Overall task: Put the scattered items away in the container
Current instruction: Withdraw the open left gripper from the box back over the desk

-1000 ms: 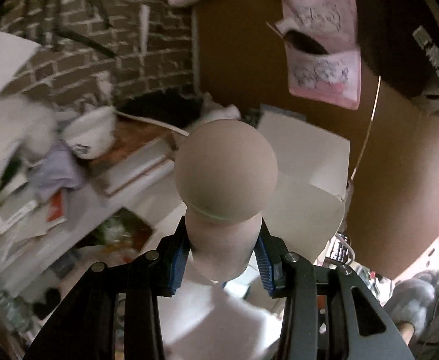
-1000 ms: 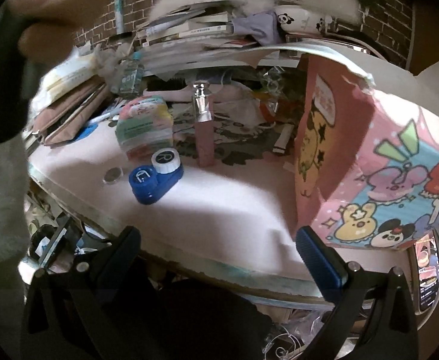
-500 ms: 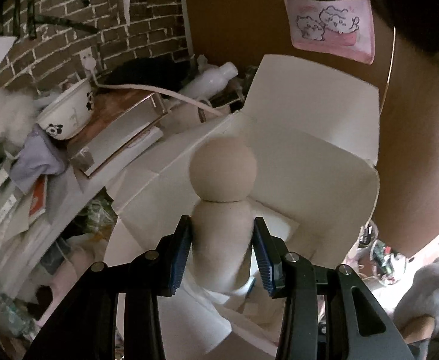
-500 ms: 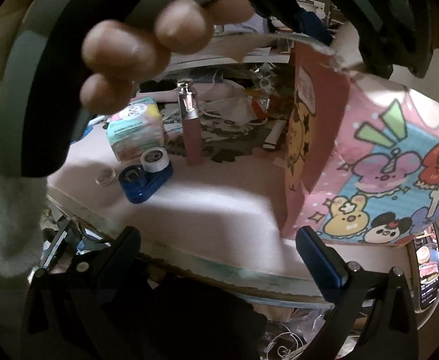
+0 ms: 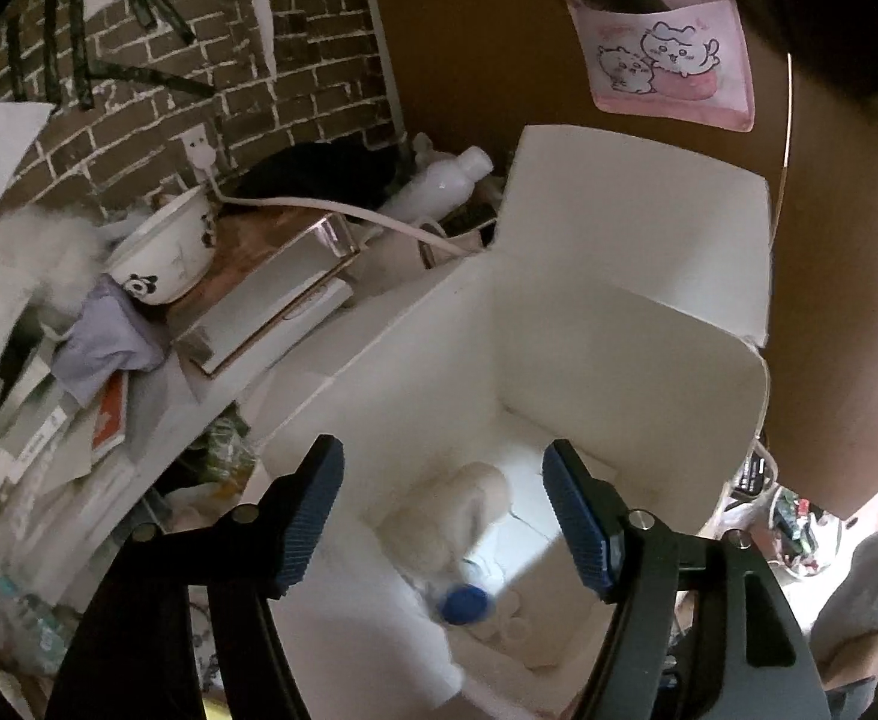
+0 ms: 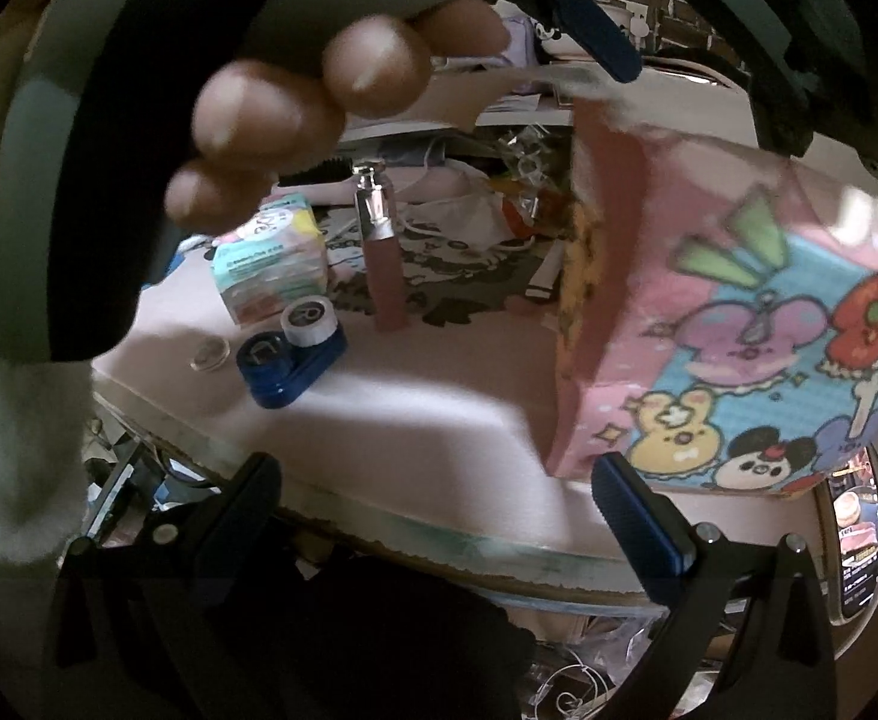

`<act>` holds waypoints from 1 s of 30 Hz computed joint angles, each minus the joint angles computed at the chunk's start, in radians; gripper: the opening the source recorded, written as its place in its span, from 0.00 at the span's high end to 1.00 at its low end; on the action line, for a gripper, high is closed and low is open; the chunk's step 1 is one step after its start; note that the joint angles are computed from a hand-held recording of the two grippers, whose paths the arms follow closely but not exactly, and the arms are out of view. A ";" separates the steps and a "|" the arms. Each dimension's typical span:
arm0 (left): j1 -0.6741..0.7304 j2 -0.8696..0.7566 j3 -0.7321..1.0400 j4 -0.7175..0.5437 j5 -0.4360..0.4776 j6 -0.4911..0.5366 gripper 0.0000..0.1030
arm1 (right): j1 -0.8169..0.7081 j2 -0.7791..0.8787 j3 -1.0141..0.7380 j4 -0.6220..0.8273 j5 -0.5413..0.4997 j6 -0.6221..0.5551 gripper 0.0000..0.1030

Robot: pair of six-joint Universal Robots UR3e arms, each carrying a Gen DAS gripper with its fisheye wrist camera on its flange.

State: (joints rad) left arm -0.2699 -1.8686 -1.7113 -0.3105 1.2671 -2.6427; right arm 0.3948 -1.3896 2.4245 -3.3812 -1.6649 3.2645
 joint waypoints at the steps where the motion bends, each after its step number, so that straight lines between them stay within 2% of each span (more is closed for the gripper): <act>1: 0.004 0.008 -0.016 0.021 0.001 -0.001 0.29 | 0.000 -0.001 0.000 0.001 0.000 0.000 0.00; 2: 0.010 0.019 -0.035 0.043 -0.002 -0.003 0.26 | 0.001 -0.002 0.000 0.003 -0.001 0.000 0.00; 10: 0.082 0.129 -0.189 0.168 -0.018 -0.033 0.24 | 0.024 0.004 -0.018 0.017 -0.024 0.007 0.00; 12: 0.119 0.168 -0.242 0.193 -0.045 -0.042 0.20 | 0.034 0.010 -0.023 0.015 -0.031 0.008 0.00; 15: 0.170 0.219 -0.315 0.230 -0.067 -0.058 0.17 | 0.046 0.022 -0.031 0.011 -0.040 0.002 0.00; 20: 0.282 0.335 -0.459 0.272 -0.130 -0.065 0.17 | 0.094 0.075 -0.085 0.016 -0.072 0.006 0.00; 30: 0.527 0.589 -0.734 0.317 -0.207 -0.072 0.07 | 0.172 0.121 -0.149 0.042 -0.102 0.019 0.00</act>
State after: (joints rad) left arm 0.2570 -1.2793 -2.4457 0.0066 1.0601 -2.7143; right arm 0.5668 -1.2690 2.2752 -3.3388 -1.7673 3.2831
